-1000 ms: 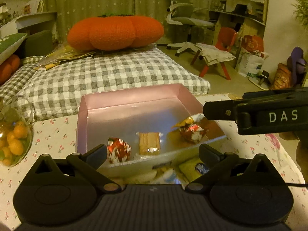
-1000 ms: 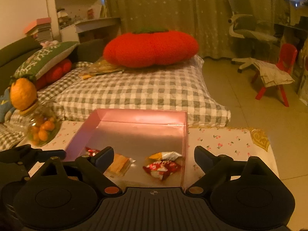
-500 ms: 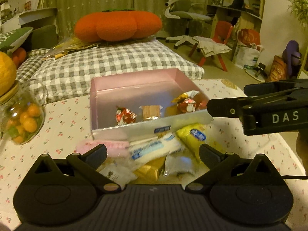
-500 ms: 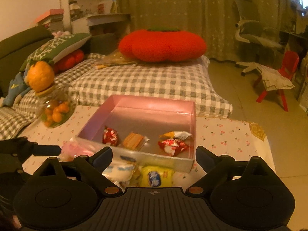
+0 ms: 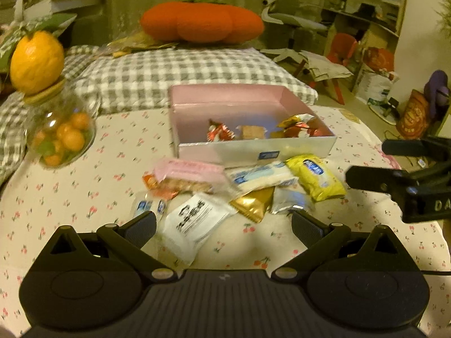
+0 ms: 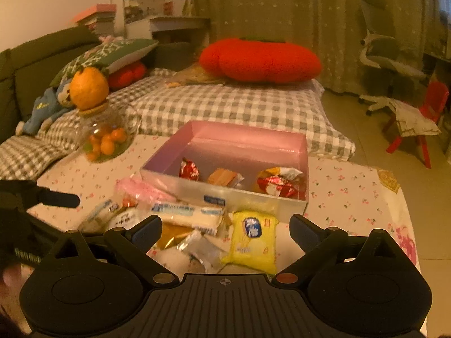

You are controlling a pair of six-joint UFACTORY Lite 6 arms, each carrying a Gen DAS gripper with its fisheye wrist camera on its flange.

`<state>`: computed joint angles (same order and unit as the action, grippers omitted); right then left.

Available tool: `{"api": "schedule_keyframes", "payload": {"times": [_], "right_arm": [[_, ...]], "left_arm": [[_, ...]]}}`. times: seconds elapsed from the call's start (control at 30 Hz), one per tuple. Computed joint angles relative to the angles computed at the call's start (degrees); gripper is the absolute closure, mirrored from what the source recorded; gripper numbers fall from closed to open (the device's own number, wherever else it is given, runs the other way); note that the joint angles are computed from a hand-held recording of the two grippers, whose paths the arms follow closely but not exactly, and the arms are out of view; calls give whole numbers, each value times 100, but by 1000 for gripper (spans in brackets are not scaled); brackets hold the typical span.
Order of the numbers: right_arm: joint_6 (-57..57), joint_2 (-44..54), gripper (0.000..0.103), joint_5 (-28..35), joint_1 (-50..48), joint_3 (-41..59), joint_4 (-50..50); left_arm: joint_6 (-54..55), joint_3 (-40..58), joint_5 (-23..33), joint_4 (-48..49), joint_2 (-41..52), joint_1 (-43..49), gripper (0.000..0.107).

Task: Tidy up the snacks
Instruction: 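Withdraw both tools from the box back over the remaining snacks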

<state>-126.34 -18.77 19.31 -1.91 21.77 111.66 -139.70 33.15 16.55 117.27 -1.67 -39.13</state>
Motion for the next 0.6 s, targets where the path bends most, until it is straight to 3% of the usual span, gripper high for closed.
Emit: {"api": "schedule_keyframes", "payload": {"times": [0.33,0.6], "right_arm": [[-1422,127,4,309,-263,-671,737],[-2339,412,4,353,-191,-918,1123]], "left_arm": [[-1130,-1117,364,1273,-693,356,5],[-1999,-1533,486,2348,-587,783,5]]}}
